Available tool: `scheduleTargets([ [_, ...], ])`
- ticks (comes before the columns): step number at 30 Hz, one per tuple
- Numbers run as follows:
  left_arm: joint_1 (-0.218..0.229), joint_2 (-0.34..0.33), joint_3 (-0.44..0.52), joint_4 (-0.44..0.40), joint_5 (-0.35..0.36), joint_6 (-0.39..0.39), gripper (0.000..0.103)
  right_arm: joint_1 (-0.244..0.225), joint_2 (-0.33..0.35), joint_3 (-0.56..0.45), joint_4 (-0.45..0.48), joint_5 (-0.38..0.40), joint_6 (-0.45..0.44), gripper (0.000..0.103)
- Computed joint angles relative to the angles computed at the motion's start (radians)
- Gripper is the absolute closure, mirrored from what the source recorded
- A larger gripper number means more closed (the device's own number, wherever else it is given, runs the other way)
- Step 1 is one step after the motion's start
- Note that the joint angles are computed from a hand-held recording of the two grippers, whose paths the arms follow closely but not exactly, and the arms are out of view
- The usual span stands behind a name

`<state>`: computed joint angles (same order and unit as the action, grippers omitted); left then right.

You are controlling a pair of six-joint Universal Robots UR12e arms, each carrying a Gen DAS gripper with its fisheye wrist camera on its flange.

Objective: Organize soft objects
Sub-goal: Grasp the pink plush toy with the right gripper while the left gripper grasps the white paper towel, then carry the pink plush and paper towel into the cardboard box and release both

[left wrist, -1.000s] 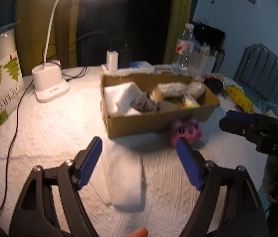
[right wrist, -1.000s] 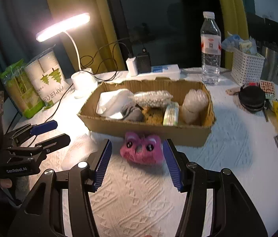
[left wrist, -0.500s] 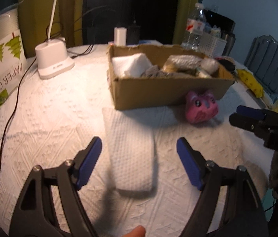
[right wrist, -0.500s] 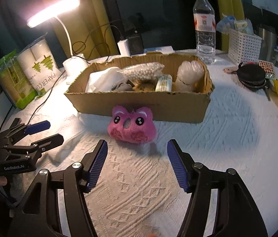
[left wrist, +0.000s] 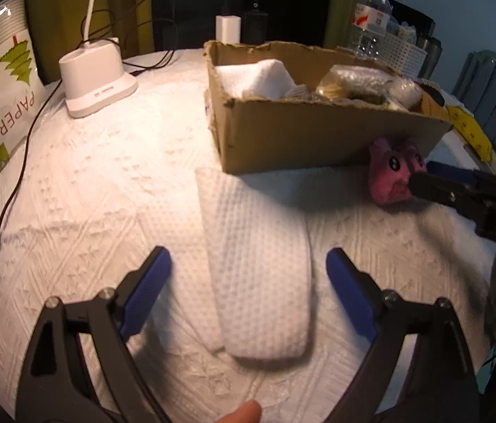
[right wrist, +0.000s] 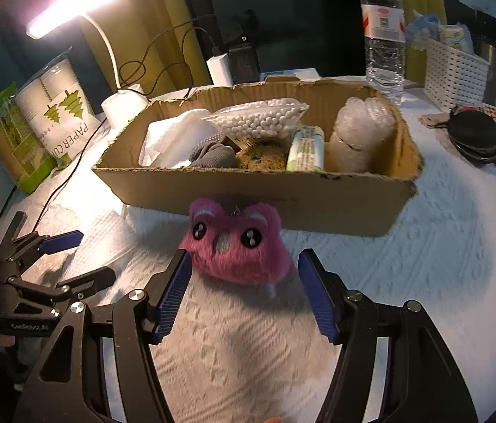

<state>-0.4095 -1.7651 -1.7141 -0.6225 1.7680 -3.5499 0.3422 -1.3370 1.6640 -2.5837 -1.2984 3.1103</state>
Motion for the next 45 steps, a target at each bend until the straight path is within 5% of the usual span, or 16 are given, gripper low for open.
scheduleTargets([
  [5,0.000,-0.001,-0.002,0.010,-0.002,0.008,0.016,0.007,0.028,-0.033,0.033,0.006,-0.011,0.037],
  [10,-0.005,0.001,-0.008,0.031,0.024,0.022,0.060,0.013,0.041,-0.049,0.068,0.012,-0.025,0.044],
  [11,-0.005,0.002,-0.010,0.035,0.022,0.027,0.063,0.013,0.040,-0.047,0.067,0.021,-0.032,0.053],
  [16,-0.007,0.008,-0.015,0.052,-0.002,0.045,0.086,0.016,0.028,-0.034,0.054,0.029,-0.059,0.064],
  [29,-0.035,0.027,-0.019,0.121,-0.032,0.058,0.087,-0.013,-0.047,0.038,-0.009,0.051,-0.045,0.065],
  [45,-0.071,0.010,0.050,0.156,0.022,0.086,0.087,-0.072,-0.111,0.087,-0.110,0.082,-0.006,0.065],
])
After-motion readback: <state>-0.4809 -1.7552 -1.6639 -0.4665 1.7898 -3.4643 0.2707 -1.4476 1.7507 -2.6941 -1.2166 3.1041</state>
